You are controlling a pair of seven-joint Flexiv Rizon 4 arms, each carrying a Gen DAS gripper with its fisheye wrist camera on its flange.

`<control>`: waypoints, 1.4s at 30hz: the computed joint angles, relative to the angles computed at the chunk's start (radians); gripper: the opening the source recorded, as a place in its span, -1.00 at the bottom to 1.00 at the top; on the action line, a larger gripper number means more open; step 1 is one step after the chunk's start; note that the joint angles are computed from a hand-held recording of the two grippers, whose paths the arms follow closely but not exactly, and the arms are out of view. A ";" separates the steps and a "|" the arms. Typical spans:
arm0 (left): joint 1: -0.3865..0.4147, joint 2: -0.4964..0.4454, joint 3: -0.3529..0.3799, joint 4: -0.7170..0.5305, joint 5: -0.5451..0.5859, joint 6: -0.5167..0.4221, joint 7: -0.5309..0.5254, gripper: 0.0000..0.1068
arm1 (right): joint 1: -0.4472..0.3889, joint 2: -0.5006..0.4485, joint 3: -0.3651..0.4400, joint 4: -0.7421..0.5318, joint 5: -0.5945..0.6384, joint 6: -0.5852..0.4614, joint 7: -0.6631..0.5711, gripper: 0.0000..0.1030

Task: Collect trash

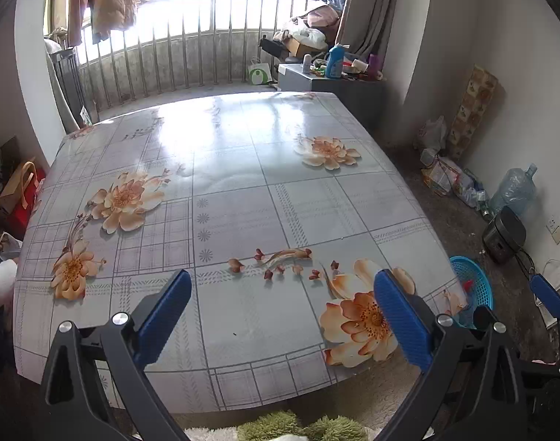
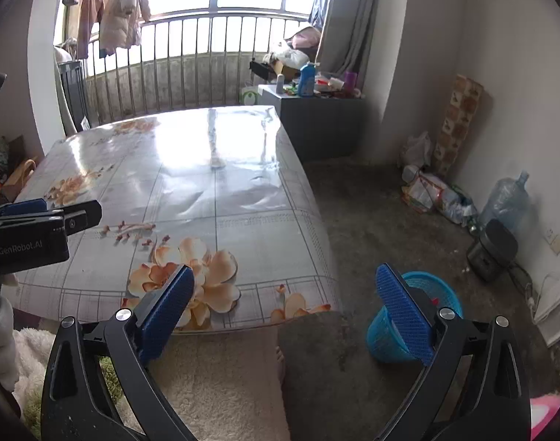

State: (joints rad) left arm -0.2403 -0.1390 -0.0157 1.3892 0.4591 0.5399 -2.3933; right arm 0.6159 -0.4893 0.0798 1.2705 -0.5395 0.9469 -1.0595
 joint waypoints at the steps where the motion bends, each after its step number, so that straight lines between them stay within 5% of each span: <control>1: -0.003 -0.003 -0.002 -0.007 0.003 -0.021 -0.001 0.82 | 0.000 -0.001 0.006 -0.005 0.006 -0.031 -0.016 0.85; 9: -0.019 -0.033 -0.008 -0.046 0.019 -0.065 0.048 0.82 | 0.002 -0.003 0.012 -0.040 0.046 -0.162 -0.019 0.85; 42: -0.056 -0.080 0.010 -0.109 0.001 -0.087 0.144 0.82 | -0.004 0.020 0.004 -0.011 -0.011 -0.193 0.077 0.85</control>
State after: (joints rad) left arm -0.2959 -0.2192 -0.0057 1.2800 0.4603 0.4532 -2.2491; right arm 0.6115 -0.4697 0.0838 1.2593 -0.5502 0.7539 -0.9826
